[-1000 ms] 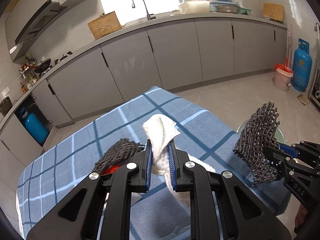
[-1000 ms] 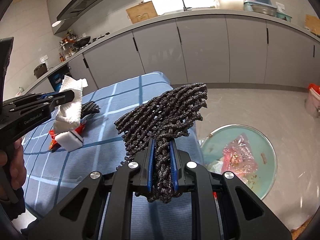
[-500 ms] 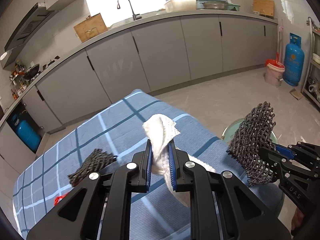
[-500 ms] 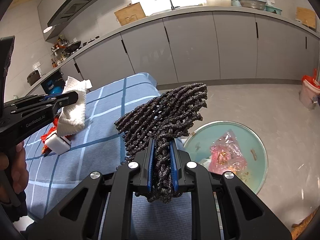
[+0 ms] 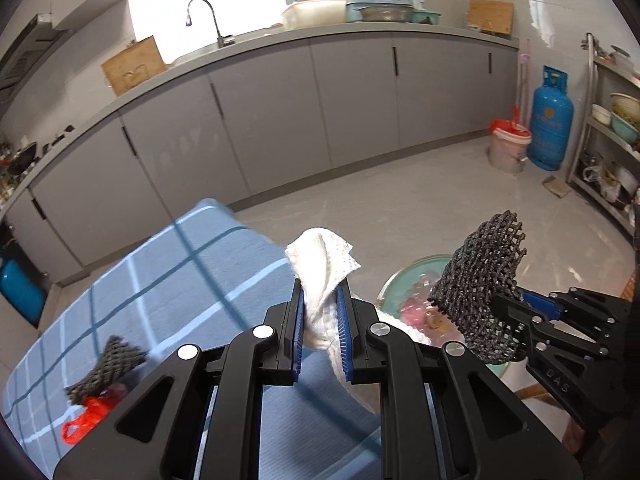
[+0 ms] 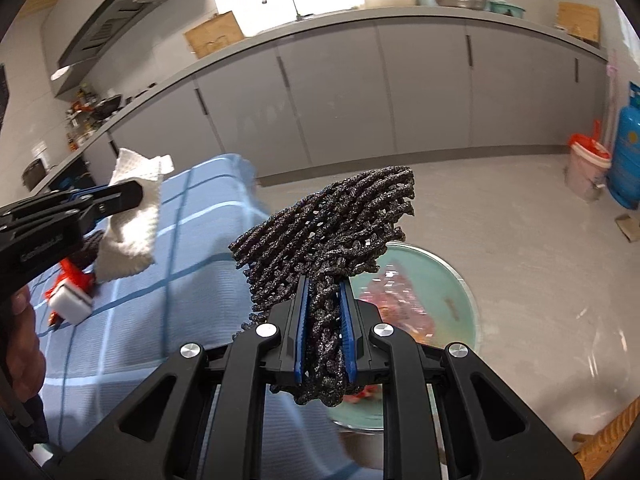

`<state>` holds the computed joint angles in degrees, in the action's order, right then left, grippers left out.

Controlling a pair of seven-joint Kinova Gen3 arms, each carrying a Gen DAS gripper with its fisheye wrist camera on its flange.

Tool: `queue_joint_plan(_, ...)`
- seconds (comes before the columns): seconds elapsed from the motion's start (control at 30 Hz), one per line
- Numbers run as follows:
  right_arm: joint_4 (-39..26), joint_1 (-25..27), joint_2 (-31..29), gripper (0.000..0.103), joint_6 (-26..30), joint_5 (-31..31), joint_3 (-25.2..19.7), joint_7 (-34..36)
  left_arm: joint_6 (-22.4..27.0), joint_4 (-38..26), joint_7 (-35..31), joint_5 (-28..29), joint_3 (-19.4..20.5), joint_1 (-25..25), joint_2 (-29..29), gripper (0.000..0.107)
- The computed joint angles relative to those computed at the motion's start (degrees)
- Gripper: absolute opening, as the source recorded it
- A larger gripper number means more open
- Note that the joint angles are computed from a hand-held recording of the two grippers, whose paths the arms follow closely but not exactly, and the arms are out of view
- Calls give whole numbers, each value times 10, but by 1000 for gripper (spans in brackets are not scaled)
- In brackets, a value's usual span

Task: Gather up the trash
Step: 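Carry tissue and mesh pad over the teal basin and open both tools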

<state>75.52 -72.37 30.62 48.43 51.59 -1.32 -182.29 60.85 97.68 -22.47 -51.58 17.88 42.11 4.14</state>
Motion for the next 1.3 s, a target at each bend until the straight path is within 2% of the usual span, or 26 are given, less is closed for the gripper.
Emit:
queue_joint_plan(0.33, 33, 29, 5, 17, -14, -15, 4, -17, -73, -24, -18, 12, -21, 15, 47, 16)
queue_joint_plan(0.43, 44, 37, 9, 24, -32, -18, 6, -25, -93, -29, -34, 31, -33, 17, 64, 24)
queue_joint_plan(0.5, 56, 38, 11, 60, -44, -18, 12, -39, -97, -32, -35, 41, -43, 21, 72, 57)
queue_joint_plan(0.53, 61, 33, 11, 61, -44, -14, 18, -51, -105, -25, -27, 39, -49, 24, 72, 59)
queue_joint_plan(0.63, 69, 38, 12, 61, -44, -20, 15, -59, -94, -27, -28, 41, -57, 31, 78, 60)
queue_joint_plan(0.67, 70, 37, 12, 61, -43, -20, 16, -62, -90, -27, -25, 41, -60, 32, 79, 65)
queue_joint_plan(0.97, 68, 34, 11, 65, -30, -16, 11, -70, -49, -21, 8, 15, -61, 46, 71, 81)
queue_joint_plan(1.1, 59, 25, 11, 74, -23, -7, 12, -73, -26, -15, 23, -1, -52, 53, 63, 87)
queue_joint_plan(1.3, 19, 17, 21, 74, -17, -6, 2, -37, 18, 15, 51, -16, -32, 52, 28, 87)
